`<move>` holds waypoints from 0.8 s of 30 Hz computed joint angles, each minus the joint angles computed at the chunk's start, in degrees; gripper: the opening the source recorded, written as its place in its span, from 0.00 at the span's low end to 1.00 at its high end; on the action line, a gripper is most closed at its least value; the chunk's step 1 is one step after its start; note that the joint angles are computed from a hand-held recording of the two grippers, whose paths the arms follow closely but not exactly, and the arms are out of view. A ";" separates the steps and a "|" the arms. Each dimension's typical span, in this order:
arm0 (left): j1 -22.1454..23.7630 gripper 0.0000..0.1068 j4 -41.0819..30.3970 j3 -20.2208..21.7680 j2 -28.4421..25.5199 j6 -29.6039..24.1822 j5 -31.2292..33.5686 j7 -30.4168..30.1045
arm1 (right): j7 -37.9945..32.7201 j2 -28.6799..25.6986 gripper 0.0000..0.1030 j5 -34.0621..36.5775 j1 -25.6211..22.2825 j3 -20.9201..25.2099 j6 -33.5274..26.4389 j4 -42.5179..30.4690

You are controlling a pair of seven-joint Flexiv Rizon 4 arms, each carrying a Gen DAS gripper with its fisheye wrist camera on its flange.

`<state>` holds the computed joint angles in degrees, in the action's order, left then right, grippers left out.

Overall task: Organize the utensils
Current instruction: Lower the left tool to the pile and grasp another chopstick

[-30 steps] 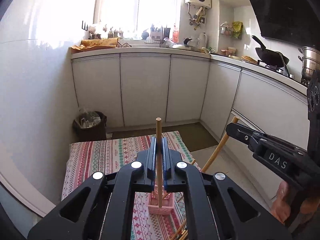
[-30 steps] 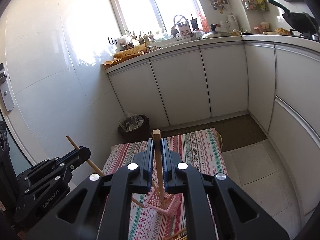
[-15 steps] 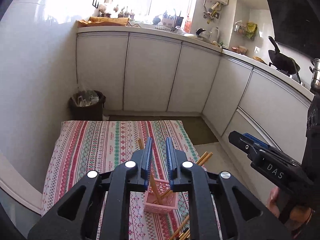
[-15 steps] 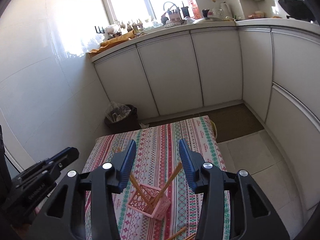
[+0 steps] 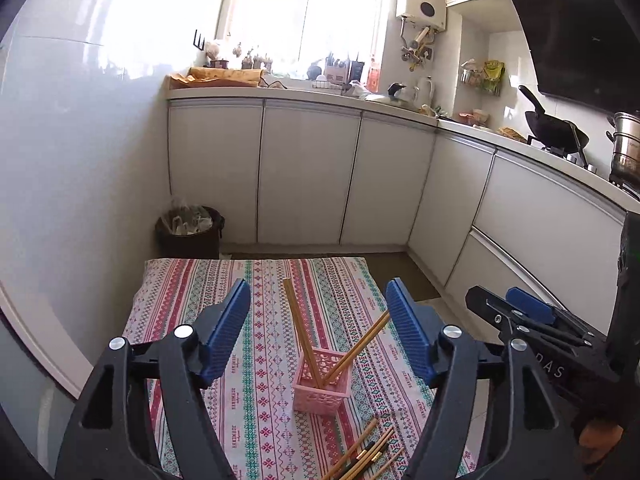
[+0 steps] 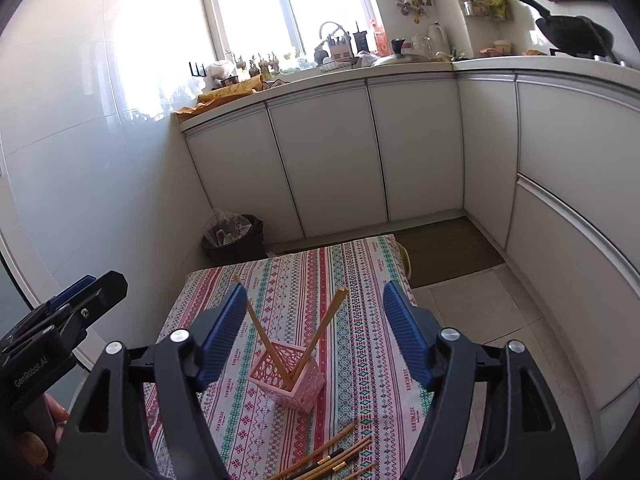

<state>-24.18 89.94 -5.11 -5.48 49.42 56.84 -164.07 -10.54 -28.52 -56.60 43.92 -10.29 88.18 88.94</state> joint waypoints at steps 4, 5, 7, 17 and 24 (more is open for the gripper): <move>-0.82 0.76 1.52 -0.65 1.41 -1.88 0.94 -2.14 | 3.38 2.29 0.79 -2.64 0.99 -1.71 0.61 3.50; -0.94 0.79 1.93 -0.90 1.77 -2.30 1.33 -2.89 | 5.32 2.83 0.81 -4.16 1.32 -2.58 1.18 4.30; -1.18 0.89 2.66 -1.59 2.48 -3.44 1.90 -3.95 | 10.68 4.12 0.91 -8.61 1.94 -4.61 2.55 6.13; -0.36 0.90 6.55 -2.88 0.23 -3.72 -11.00 9.14 | 7.23 7.30 0.93 -1.45 -7.95 8.72 -1.04 18.05; 0.81 0.90 7.86 -1.86 -7.97 -2.81 -30.62 26.83 | -13.19 4.72 0.93 30.32 -19.69 29.45 -11.34 22.50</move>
